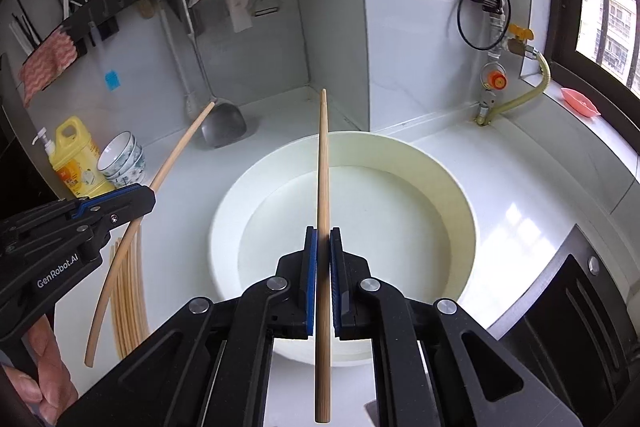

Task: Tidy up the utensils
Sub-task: 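Carry the chopstick in the right gripper over the white basin, then open the right gripper to drop the chopstick into the basin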

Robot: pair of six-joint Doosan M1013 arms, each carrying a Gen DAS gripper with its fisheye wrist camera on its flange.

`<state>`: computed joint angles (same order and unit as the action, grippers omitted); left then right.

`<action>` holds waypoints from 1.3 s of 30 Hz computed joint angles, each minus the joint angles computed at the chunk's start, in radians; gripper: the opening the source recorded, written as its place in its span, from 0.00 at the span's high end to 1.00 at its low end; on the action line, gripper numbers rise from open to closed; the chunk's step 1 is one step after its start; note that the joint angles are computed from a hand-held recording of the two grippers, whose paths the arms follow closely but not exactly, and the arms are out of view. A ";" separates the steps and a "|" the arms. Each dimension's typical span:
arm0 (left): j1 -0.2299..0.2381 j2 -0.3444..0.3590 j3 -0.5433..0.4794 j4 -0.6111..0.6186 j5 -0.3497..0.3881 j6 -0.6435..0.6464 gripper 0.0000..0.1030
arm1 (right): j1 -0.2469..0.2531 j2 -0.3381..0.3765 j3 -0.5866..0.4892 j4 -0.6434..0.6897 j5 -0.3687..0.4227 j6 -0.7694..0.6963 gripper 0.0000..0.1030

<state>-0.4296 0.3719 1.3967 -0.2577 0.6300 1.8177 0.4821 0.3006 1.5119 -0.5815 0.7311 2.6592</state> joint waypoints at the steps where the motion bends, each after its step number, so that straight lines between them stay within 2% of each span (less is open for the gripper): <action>1: -0.010 0.014 -0.018 0.001 0.013 0.000 0.93 | -0.014 -0.001 0.005 0.015 -0.009 -0.015 0.94; 6: -0.044 0.081 -0.100 0.045 0.079 -0.035 0.93 | -0.065 0.010 0.021 0.126 -0.057 -0.089 0.94; 11: -0.051 0.149 -0.175 0.069 0.155 -0.035 0.93 | -0.091 0.034 0.023 0.192 -0.075 -0.093 0.94; 21: -0.044 0.248 -0.280 0.028 0.271 0.069 0.93 | -0.109 0.103 -0.028 0.292 -0.007 -0.104 0.94; 27: -0.038 0.291 -0.326 0.023 0.333 0.071 0.93 | -0.110 0.125 -0.044 0.308 0.019 -0.098 0.94; 34: -0.043 0.310 -0.346 0.068 0.328 0.043 0.92 | -0.109 0.131 -0.047 0.311 0.039 -0.087 0.94; 35: -0.044 0.307 -0.342 0.076 0.320 0.041 0.85 | -0.110 0.132 -0.048 0.310 0.042 -0.086 0.94; 36: -0.045 0.305 -0.338 0.085 0.313 0.036 0.69 | -0.110 0.133 -0.048 0.305 0.046 -0.081 0.94; 37: -0.045 0.301 -0.333 0.092 0.302 0.029 0.57 | -0.109 0.133 -0.049 0.296 0.050 -0.072 0.94; 38: -0.045 0.295 -0.325 0.096 0.285 0.020 0.37 | -0.108 0.131 -0.050 0.288 0.053 -0.066 0.93; 39: -0.044 0.287 -0.313 0.094 0.263 0.014 0.32 | -0.107 0.129 -0.048 0.279 0.053 -0.060 0.93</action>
<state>-0.4734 0.6588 1.0836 -0.1634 0.8929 1.8317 0.3755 0.4294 1.4635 -0.3021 0.7840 2.5995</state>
